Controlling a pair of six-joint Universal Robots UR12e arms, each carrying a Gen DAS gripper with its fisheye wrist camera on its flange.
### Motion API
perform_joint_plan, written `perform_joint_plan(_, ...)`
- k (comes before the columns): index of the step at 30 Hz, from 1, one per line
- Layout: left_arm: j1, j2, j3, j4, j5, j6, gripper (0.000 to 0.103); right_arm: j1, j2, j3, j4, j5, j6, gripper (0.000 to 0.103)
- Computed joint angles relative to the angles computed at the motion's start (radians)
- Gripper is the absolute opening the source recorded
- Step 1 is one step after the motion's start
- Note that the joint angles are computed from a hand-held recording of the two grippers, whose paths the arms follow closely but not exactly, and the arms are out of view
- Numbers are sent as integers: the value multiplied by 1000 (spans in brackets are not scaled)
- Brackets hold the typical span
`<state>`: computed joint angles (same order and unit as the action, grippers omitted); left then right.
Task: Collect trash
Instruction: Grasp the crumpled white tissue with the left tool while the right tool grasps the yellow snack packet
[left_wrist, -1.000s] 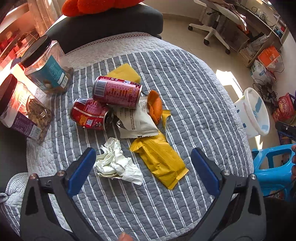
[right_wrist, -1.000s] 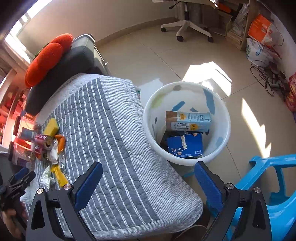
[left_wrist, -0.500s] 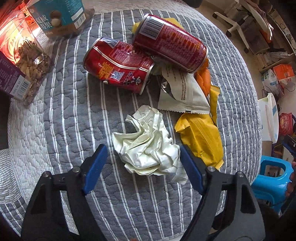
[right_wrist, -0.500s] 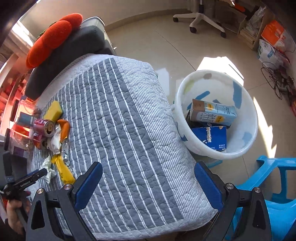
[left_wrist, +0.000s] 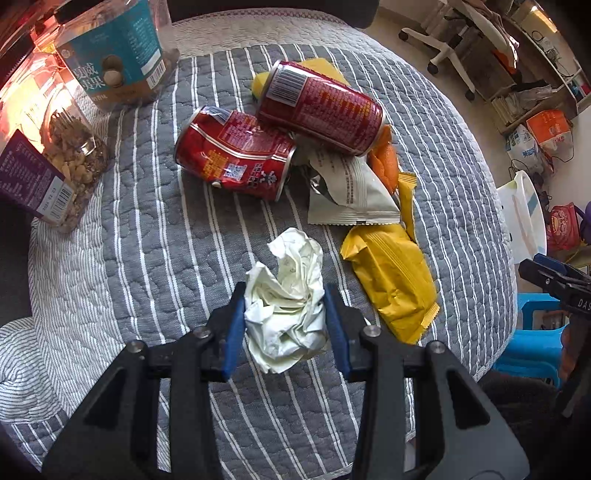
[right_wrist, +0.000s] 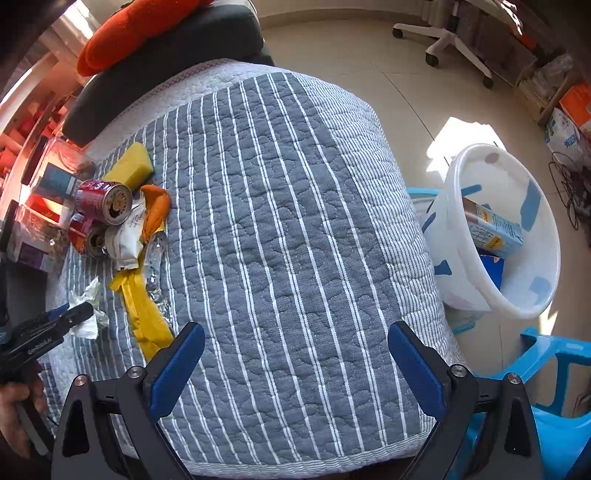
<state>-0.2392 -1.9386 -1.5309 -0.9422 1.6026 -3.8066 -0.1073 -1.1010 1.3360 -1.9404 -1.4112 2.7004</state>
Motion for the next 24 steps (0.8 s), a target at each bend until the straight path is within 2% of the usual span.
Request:
perform_joint_plan(4,2,35,-27,4,77,30,42,36,-7,29,5,-20,-44,100)
perform_joint_plan(8,7,60,-55,3,103,14,42,70,-11,53,18,-20,-87,100)
perform_joint_plan(15,11,88,-91,-8,103,-6,42,125,-6,74,34,-31,-124,100)
perform_joint_plan(22,12,111,-118,-5,100,-3,42,168,-5,111,-17,-85,-168,99)
perform_joint_plan(24,13,115,-122,-5,100,-5,42,176,-3,119,-32,-102,-178,95)
